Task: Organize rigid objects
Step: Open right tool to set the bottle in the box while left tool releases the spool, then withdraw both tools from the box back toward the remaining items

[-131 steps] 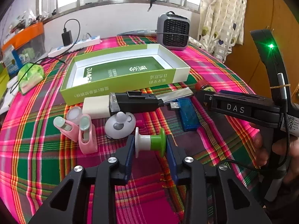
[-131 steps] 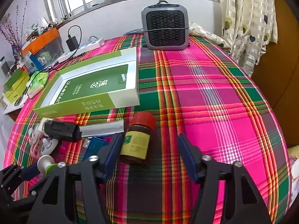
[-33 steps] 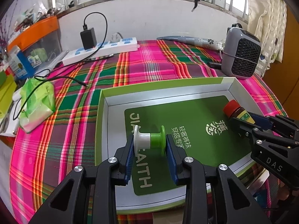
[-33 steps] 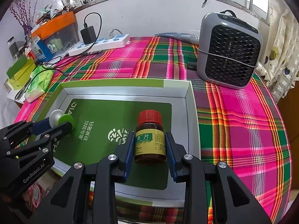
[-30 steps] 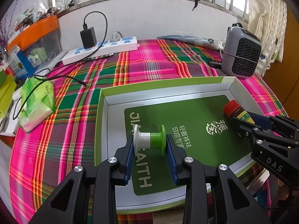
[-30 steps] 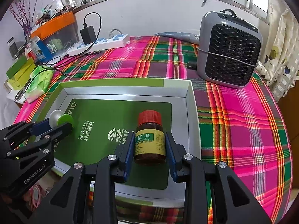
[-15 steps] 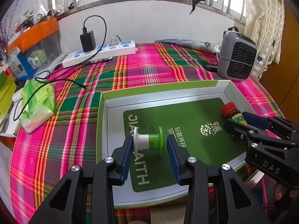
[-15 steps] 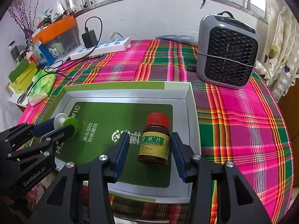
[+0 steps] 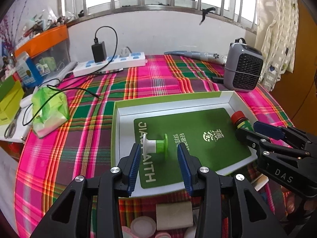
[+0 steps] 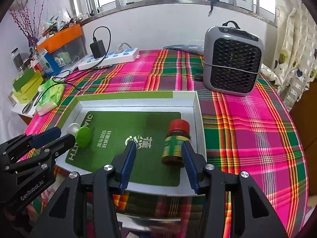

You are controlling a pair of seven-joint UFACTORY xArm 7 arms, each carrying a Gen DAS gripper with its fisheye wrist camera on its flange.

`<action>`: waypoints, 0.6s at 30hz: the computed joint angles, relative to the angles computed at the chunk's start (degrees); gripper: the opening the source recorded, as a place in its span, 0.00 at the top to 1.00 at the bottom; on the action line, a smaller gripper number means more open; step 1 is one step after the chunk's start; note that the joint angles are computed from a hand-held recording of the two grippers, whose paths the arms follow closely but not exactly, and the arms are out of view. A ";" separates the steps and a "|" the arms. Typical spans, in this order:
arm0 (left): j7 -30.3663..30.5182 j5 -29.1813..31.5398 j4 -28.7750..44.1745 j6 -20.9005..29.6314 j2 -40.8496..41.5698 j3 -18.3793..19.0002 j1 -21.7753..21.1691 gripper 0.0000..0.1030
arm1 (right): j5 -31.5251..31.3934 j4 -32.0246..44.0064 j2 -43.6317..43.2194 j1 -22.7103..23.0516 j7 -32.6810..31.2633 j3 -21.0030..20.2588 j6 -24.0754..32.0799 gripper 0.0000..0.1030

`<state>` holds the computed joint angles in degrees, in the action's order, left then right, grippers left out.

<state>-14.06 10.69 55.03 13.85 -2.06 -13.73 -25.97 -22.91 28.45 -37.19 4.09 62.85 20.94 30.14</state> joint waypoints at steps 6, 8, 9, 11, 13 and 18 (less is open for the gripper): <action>-3.99 4.76 -2.94 -0.75 -3.46 -0.94 1.38 0.64 | 0.39 -0.66 -2.55 0.82 1.18 0.99 1.57 0.53; -2.68 2.96 -3.94 -0.84 -4.58 -0.62 0.98 0.64 | 0.40 -0.79 -3.55 1.13 1.47 1.40 2.37 0.53; -1.51 1.34 -4.56 -1.01 -5.22 -0.33 0.61 0.64 | 0.54 -0.87 -3.99 1.35 1.66 1.51 2.68 0.53; -0.67 0.22 -5.81 -1.25 -6.58 -0.41 0.61 0.64 | 0.89 -1.09 -4.91 1.77 2.22 1.78 3.07 0.53; -0.82 0.04 -6.84 -1.34 -7.72 -0.83 1.04 0.64 | 1.17 -1.32 -5.74 2.14 2.72 2.12 3.50 0.53; -0.37 -1.30 -9.38 -1.91 -10.29 -0.86 0.96 0.64 | 1.68 -1.63 -7.93 3.39 3.93 3.51 5.29 0.53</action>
<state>-14.43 9.39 45.65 11.95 -12.34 -14.59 -25.01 -21.23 26.83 -45.12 7.49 66.78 24.45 35.43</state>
